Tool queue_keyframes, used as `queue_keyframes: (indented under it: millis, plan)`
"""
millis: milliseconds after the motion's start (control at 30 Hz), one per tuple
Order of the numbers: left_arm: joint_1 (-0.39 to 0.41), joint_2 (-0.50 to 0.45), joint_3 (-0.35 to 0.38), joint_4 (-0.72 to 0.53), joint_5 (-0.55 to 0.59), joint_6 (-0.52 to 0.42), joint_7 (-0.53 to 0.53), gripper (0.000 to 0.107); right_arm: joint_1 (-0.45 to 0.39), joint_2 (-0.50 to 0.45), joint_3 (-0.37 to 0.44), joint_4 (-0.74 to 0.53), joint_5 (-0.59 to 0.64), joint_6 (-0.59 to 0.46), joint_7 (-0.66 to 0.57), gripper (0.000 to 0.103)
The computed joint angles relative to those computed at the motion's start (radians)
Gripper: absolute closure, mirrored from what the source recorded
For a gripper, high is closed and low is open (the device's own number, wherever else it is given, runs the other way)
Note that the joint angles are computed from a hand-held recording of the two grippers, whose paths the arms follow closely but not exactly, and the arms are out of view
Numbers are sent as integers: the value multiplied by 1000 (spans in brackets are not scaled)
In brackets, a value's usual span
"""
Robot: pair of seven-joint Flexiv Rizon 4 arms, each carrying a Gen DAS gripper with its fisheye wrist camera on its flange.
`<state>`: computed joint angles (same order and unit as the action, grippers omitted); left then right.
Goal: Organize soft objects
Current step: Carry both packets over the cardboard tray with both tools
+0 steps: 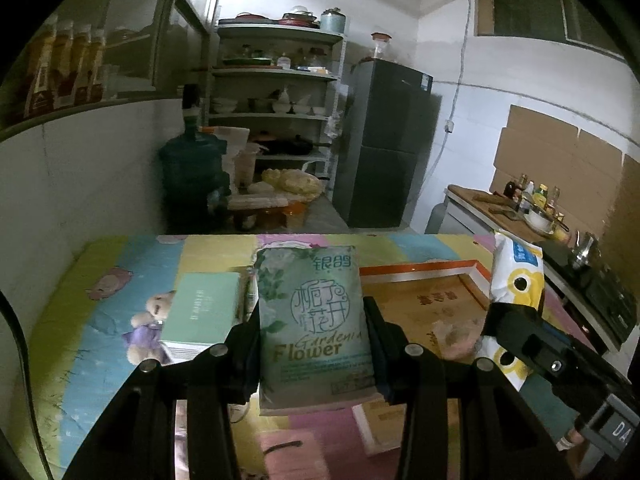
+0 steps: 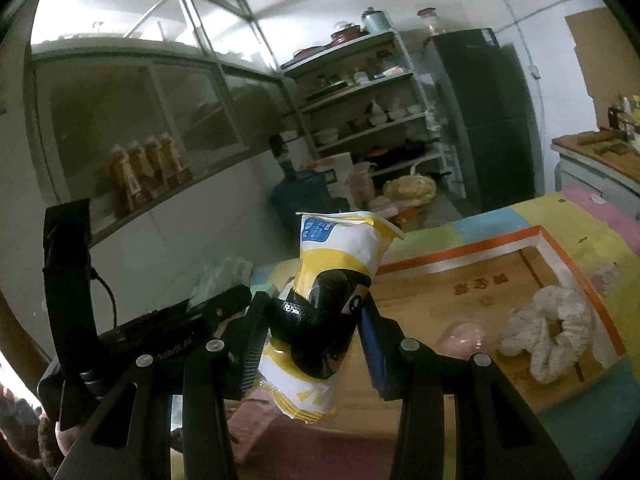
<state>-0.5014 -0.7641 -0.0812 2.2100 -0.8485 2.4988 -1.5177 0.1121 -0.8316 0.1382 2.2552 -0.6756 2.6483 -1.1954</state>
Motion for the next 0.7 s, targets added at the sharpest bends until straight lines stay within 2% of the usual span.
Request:
queue_keyframes:
  millis: [433,700]
  plan:
    - [-28,-64,-13,-136,0,-87,56,62,-86,-36,-29,-43,-68,-8,76,58]
    - [-58,-113,-3,-230,-39,-167,103,62,-126,-62,-51,-76,-103,-32,106,58]
